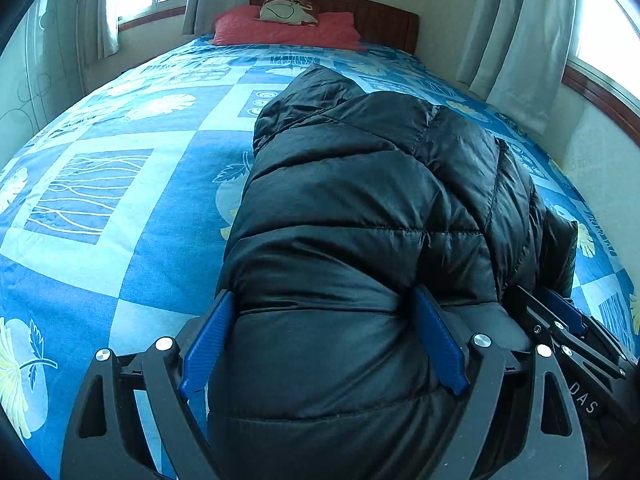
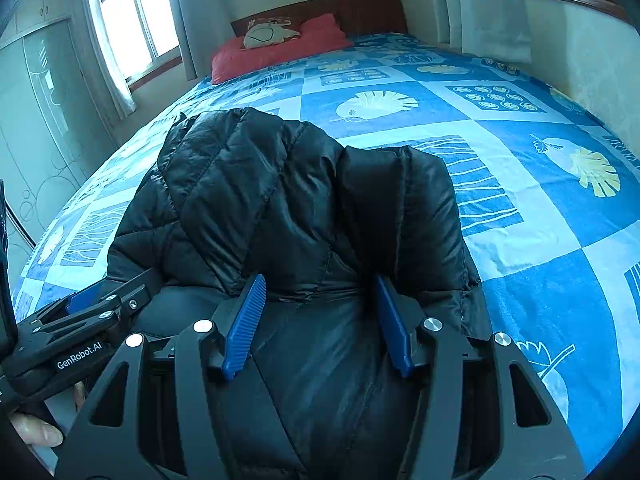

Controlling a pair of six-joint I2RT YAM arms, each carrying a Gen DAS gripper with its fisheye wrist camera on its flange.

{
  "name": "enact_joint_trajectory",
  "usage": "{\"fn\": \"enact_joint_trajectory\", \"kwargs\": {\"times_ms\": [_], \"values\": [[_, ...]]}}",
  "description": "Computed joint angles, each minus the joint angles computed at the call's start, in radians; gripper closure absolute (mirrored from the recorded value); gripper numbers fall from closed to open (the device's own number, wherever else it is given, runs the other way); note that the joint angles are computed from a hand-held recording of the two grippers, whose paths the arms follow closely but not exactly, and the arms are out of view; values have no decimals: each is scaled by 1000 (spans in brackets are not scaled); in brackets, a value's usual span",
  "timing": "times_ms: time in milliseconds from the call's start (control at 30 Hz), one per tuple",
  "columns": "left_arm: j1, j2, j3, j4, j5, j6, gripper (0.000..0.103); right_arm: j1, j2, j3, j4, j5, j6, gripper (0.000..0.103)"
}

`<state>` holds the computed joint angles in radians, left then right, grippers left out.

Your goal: Fold large clothes

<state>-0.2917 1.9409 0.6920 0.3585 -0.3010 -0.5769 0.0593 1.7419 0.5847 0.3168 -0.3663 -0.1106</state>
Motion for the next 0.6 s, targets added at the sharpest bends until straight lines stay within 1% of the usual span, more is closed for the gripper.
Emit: {"fn": "enact_joint_trajectory", "kwargs": {"times_ms": [133,200,300,400,433,500,533,567,600], "values": [[8,-14,-5,-5,18,0,17,18,-48,-19,-14,30,0,48],[16,-31,-11,-13,34,0,17,21,-79,-19,-46,35,-2,47],[52,-83,-24,-48,111,12,17,20,-141,-29,-93,39,-5,46],[89,-145,-56,-70,179,19,17,-9,-229,-55,-139,1,-6,38],[108,-187,-83,-75,194,17,17,-26,-268,-65,-161,-15,-14,32],[133,-245,-128,-69,215,6,17,-62,-323,-78,-196,-37,-38,30],[152,-278,-156,-65,236,-7,17,-90,-349,-82,-222,-51,-53,27],[180,-311,-193,-55,275,-28,17,-111,-358,-81,-236,-64,-61,24],[192,-326,-216,-43,300,-44,17,-149,-362,-75,-264,-92,-73,23]]}}
